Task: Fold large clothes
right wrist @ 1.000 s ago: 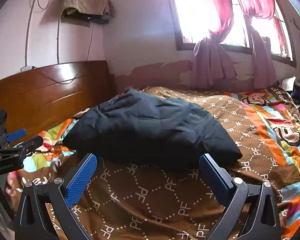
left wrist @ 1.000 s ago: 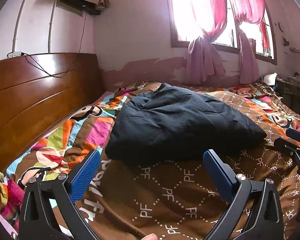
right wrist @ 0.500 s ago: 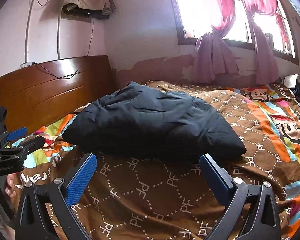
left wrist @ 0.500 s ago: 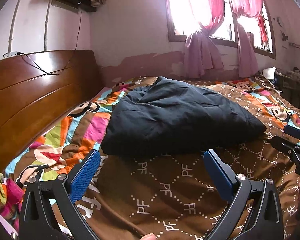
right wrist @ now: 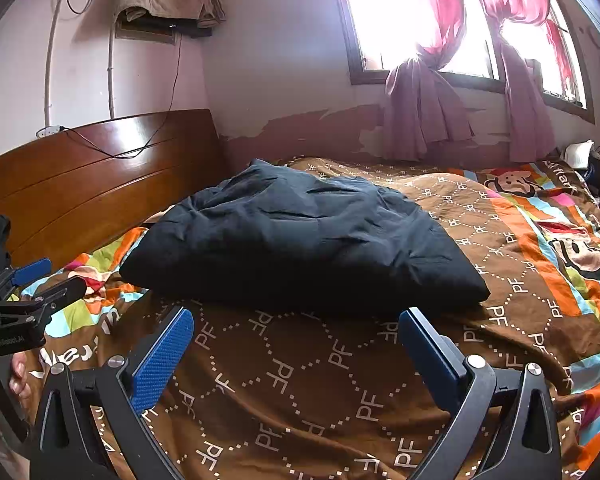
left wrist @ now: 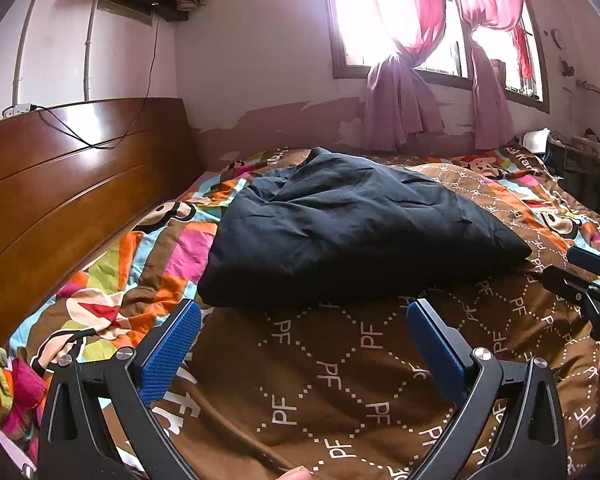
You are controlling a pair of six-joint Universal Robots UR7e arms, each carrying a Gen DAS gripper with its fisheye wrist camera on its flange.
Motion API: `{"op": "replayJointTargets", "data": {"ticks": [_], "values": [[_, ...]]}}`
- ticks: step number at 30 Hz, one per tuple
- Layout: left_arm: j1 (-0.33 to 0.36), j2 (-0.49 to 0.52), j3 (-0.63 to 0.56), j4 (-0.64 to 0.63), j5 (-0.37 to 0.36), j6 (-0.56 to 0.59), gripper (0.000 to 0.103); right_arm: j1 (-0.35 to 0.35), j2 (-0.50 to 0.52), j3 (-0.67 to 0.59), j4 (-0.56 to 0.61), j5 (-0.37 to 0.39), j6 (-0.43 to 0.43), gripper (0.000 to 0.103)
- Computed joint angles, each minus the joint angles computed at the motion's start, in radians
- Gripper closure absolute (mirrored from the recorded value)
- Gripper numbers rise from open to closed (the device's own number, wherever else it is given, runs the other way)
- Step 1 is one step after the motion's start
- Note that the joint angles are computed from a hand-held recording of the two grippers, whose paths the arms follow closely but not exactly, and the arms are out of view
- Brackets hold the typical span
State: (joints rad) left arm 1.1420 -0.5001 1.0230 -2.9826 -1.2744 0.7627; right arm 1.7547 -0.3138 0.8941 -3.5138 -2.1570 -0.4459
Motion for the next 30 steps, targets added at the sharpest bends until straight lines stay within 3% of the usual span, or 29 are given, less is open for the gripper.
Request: {"op": "replayJointTargets", "data": {"ticks": [30], "values": [[-0.003,0.002,0.002,0.024,0.015,-0.002,0.002,0.001,-0.004,0.005,-0.003,-0.006,0.012,0.0]]}}
